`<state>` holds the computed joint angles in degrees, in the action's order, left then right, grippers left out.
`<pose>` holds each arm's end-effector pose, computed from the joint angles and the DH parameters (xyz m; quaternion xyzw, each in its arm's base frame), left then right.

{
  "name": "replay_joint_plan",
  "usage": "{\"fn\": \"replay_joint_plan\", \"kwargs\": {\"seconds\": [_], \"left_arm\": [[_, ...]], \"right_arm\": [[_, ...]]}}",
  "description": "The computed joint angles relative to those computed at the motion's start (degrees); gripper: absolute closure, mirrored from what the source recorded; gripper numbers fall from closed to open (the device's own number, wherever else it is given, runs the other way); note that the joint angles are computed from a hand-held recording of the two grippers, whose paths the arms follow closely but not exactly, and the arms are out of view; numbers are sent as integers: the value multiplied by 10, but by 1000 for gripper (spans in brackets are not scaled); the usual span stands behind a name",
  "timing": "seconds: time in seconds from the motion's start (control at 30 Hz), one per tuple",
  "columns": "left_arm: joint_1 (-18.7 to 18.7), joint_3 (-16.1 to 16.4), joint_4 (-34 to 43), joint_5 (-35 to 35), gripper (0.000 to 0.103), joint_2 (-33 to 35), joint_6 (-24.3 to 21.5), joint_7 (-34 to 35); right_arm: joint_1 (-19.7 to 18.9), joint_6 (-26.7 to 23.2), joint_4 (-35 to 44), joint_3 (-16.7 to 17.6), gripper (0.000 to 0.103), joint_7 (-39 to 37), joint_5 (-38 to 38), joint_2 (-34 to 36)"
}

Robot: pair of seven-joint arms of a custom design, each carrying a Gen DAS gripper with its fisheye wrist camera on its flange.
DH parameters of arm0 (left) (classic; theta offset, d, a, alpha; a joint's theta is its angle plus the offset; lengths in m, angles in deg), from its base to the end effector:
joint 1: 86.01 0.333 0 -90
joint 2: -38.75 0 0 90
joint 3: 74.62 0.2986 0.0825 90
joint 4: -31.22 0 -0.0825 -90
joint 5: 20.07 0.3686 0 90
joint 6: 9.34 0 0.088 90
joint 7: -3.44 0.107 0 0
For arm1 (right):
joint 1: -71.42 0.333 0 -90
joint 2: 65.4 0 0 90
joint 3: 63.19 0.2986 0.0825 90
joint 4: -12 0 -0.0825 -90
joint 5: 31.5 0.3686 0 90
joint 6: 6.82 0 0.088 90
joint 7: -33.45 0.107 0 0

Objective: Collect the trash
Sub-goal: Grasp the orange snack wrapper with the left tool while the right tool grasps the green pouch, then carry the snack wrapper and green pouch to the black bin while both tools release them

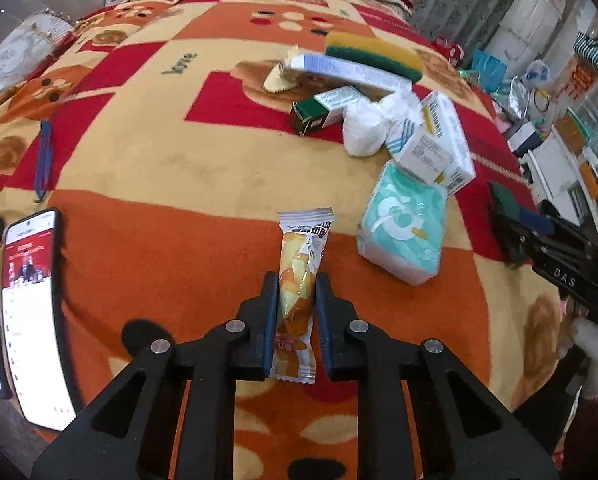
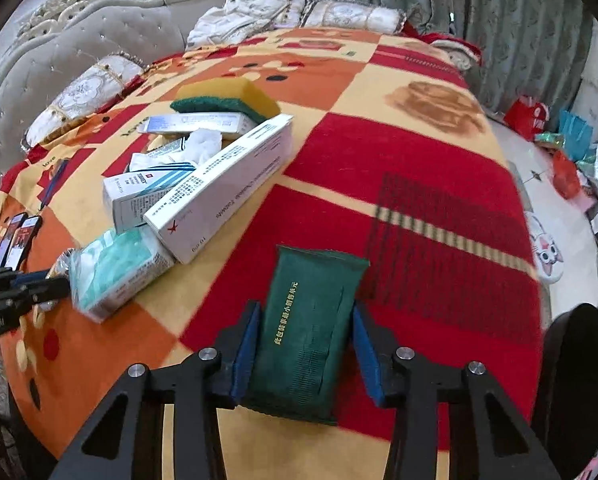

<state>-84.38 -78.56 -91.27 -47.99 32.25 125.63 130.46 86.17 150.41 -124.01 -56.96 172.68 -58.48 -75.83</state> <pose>0.5337 -0.0288 0.4803 -0.5361 0.8060 -0.2451 0.0527 0.4633 0.1983 0.4449 -0.6376 0.7075 -0.1977 0.2322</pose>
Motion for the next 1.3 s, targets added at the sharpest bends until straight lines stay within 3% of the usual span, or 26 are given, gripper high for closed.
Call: {"fn": "replay_joint_plan", "kwargs": {"seconds": [0.23, 0.47, 1.3], "left_arm": [[-16, 2, -7, -41, 88, -47, -10, 33], [-48, -12, -10, -64, 88, -66, 5, 40], [-129, -43, 38, -107, 88, -50, 13, 38]], "right_arm": [[-10, 34, -50, 3, 60, 7, 8, -66], [-27, 20, -65, 16, 60, 20, -7, -108], [-71, -3, -136, 20, 60, 48, -14, -233]]}}
